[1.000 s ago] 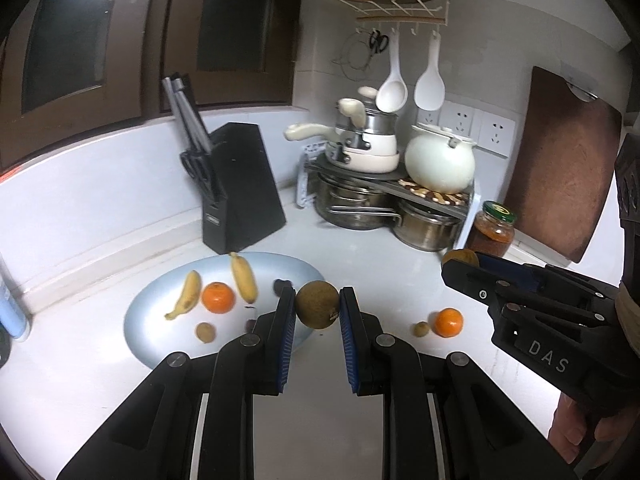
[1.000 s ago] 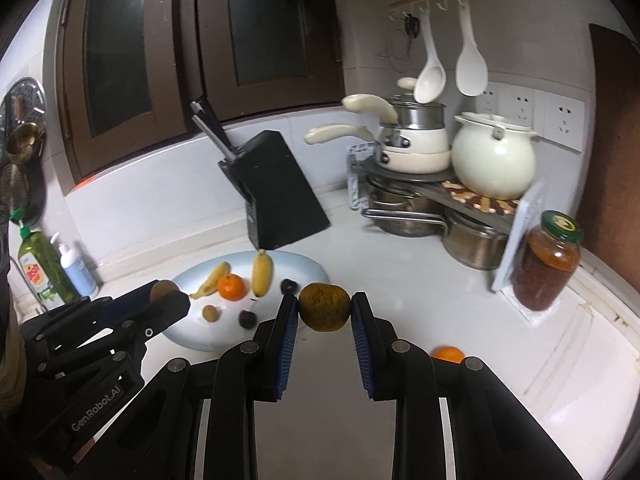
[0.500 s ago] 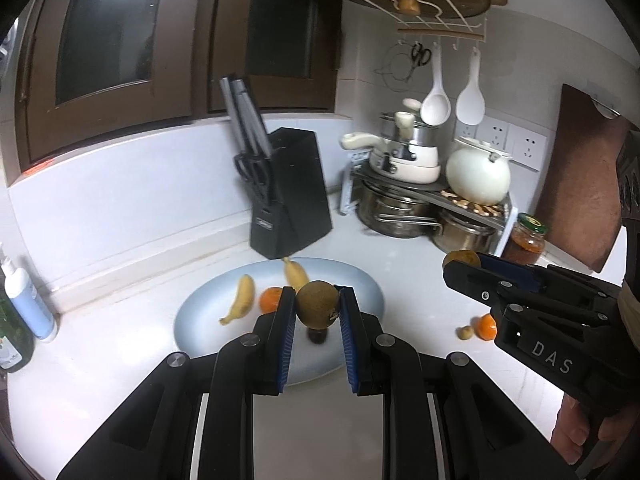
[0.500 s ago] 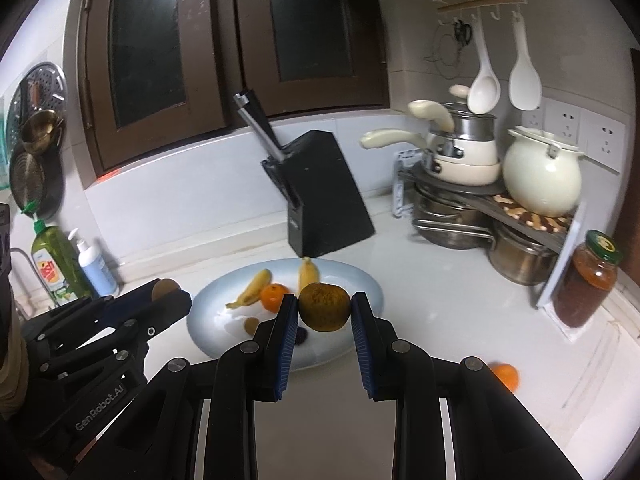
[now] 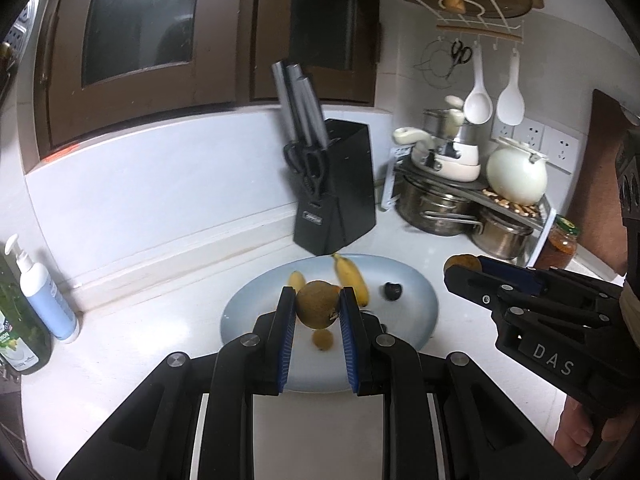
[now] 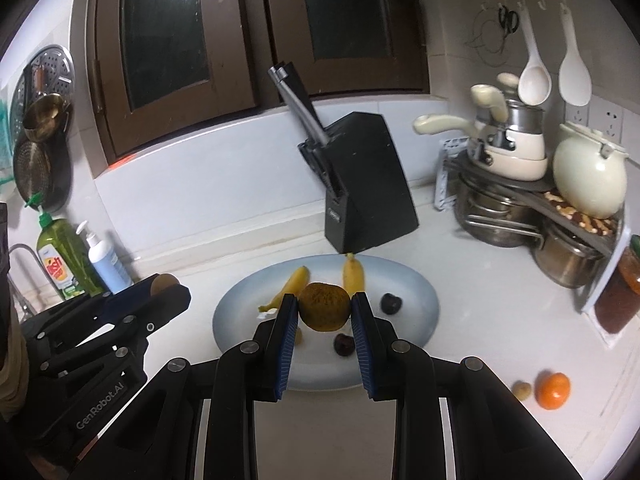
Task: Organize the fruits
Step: 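Lift both brown fruits and carry them over the plate, then open the left tool to drop its brown fruit while the right tool releases its fruit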
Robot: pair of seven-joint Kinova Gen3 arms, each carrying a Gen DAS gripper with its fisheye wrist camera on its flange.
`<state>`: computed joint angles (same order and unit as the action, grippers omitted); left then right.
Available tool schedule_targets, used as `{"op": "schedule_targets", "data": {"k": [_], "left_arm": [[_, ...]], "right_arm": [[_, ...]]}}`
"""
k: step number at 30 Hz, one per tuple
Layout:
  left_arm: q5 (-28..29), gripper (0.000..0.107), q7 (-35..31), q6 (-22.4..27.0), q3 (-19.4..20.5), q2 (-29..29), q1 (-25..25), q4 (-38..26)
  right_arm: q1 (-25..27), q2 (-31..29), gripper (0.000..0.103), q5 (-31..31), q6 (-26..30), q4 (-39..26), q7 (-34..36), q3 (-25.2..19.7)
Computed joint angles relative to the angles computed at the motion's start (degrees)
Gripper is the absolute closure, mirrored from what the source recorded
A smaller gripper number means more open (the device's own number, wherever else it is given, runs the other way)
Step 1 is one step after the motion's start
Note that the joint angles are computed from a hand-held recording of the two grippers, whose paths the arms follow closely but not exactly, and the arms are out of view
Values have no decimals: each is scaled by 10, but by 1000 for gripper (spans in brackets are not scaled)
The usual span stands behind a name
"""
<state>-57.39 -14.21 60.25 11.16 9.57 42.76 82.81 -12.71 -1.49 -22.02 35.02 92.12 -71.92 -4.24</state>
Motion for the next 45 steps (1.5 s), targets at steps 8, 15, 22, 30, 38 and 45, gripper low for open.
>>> {"op": "schedule_targets", "data": {"k": [8,15,22,30,38,45], "left_arm": [[35,85,-31,-27,-10,-3,-36,18],[84,85,-67,-69,-21,-1,-71,31],[124,85,-105,-93,-32,13,-92,38],[171,85,-156,-106,-46,31,-104,35],[203,85,-202,-111,-57,49,-108,27],[234,85,-240,-109,-64,63,-113,15]], "right_arm": [[-8,46,74,15,18,-32,-23,-16],[-17,89,74,42,40,-62,-58,-28],[-25,123,74,70,60,-82,-87,-33],[-36,150,74,103,76,-94,-119,-32],[-44,165,74,130,89,-100,-143,-30],[-46,174,74,142,100,-108,-152,-28]]}}
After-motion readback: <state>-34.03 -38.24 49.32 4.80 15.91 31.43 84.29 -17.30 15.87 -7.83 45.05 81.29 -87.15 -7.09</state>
